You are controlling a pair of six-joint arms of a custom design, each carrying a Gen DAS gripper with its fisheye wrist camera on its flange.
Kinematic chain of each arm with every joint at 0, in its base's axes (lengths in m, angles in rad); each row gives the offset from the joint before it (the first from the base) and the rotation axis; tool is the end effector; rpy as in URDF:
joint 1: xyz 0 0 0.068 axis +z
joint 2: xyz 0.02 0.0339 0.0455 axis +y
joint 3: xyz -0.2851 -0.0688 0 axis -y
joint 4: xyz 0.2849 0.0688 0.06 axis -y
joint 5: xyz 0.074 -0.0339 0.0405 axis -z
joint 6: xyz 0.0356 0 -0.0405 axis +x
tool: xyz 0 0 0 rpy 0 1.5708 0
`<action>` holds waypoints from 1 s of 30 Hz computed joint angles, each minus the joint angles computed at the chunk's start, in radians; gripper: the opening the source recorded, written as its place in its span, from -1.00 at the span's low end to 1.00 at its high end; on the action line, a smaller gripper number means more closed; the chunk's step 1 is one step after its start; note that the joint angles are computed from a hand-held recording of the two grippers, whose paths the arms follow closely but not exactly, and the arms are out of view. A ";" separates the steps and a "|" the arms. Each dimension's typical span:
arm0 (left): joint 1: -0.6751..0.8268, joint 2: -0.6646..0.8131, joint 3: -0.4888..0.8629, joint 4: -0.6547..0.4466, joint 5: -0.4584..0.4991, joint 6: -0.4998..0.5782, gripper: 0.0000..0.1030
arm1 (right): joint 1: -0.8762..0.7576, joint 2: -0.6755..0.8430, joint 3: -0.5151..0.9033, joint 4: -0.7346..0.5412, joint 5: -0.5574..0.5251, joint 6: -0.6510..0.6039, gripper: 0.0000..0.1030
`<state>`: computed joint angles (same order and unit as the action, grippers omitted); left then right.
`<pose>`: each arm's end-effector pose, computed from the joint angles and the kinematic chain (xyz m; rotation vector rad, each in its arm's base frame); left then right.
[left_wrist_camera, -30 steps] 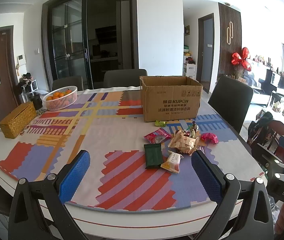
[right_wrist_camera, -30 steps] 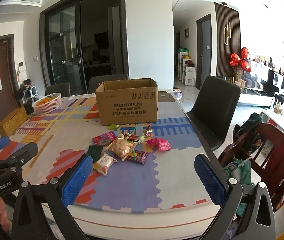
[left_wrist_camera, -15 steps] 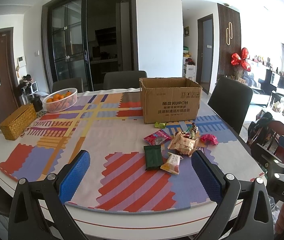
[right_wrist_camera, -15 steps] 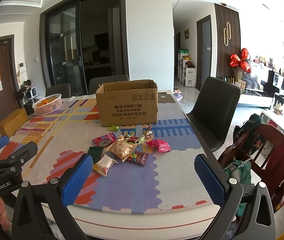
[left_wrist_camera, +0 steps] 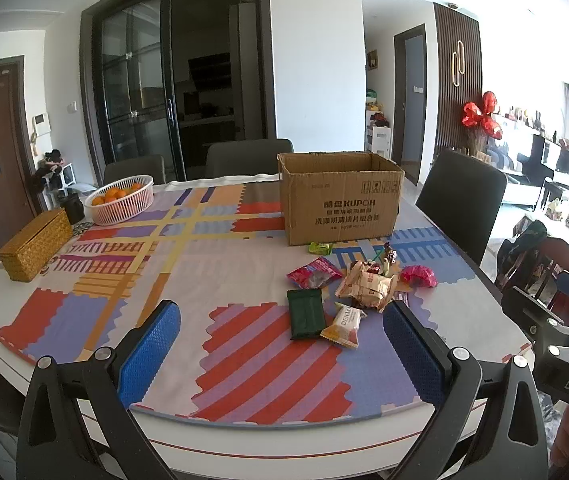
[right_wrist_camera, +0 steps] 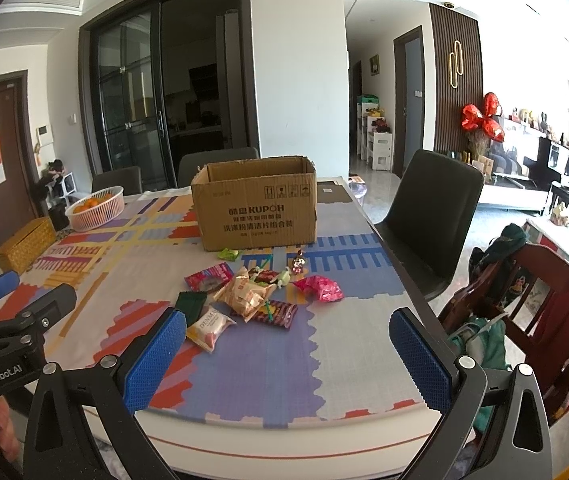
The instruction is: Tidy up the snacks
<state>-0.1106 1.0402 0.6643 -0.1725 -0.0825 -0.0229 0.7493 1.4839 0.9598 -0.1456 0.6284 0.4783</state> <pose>0.2549 -0.0254 0.2535 0.0438 2.1167 0.0080 0.2724 0.2248 0.2431 0.0428 2.0966 0.0269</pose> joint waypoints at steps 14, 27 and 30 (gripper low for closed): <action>-0.021 0.113 0.054 0.006 0.004 0.030 0.95 | -0.049 0.033 0.011 0.015 -0.097 -0.011 0.99; -0.066 0.359 0.163 0.036 0.029 0.095 0.54 | -0.151 0.175 0.073 0.098 -0.247 -0.181 0.84; -0.079 0.428 0.190 0.054 0.030 0.126 0.45 | -0.177 0.226 0.106 0.103 -0.288 -0.234 0.77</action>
<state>-0.1900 1.4683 0.8538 -0.1184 -0.0529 0.1027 0.5725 1.7098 1.0657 -0.0428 0.3403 0.2444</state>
